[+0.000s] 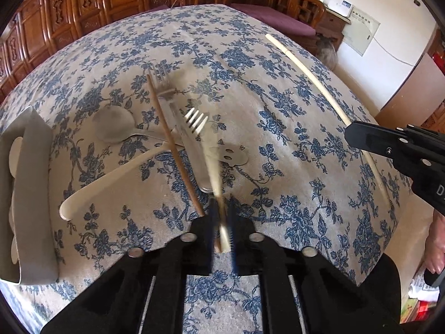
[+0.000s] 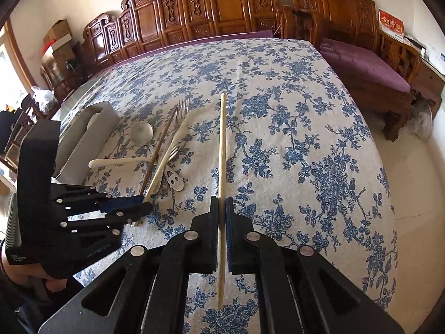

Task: Organize utensils
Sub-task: 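Grasp a wooden chopstick with the right gripper while the left gripper grasps another chopstick, then lower the chopstick into the grey tray and open the left gripper while the right carries its chopstick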

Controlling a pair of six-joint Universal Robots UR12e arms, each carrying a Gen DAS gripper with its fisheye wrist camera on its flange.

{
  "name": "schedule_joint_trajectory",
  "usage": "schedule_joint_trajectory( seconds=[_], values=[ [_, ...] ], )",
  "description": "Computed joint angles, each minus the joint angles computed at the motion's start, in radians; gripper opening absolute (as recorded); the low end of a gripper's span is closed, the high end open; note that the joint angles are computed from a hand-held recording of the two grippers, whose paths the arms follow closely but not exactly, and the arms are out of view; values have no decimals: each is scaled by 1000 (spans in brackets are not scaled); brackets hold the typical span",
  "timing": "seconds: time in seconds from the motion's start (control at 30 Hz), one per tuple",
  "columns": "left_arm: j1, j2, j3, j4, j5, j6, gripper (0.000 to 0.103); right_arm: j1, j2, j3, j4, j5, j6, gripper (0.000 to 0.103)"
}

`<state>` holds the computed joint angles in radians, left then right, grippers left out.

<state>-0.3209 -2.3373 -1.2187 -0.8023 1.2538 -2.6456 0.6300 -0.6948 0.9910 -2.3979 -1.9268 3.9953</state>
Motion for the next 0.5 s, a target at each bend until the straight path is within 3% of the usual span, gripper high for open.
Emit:
schedule_joint_trajectory(
  seconds=[0.27, 0.5],
  values=[
    [23, 36, -44, 55, -19, 11, 4, 8, 15, -37, 21, -10, -14, 6],
    [60, 76, -78, 104, -56, 15, 4, 24, 54, -134, 78, -37, -70, 6]
  ],
)
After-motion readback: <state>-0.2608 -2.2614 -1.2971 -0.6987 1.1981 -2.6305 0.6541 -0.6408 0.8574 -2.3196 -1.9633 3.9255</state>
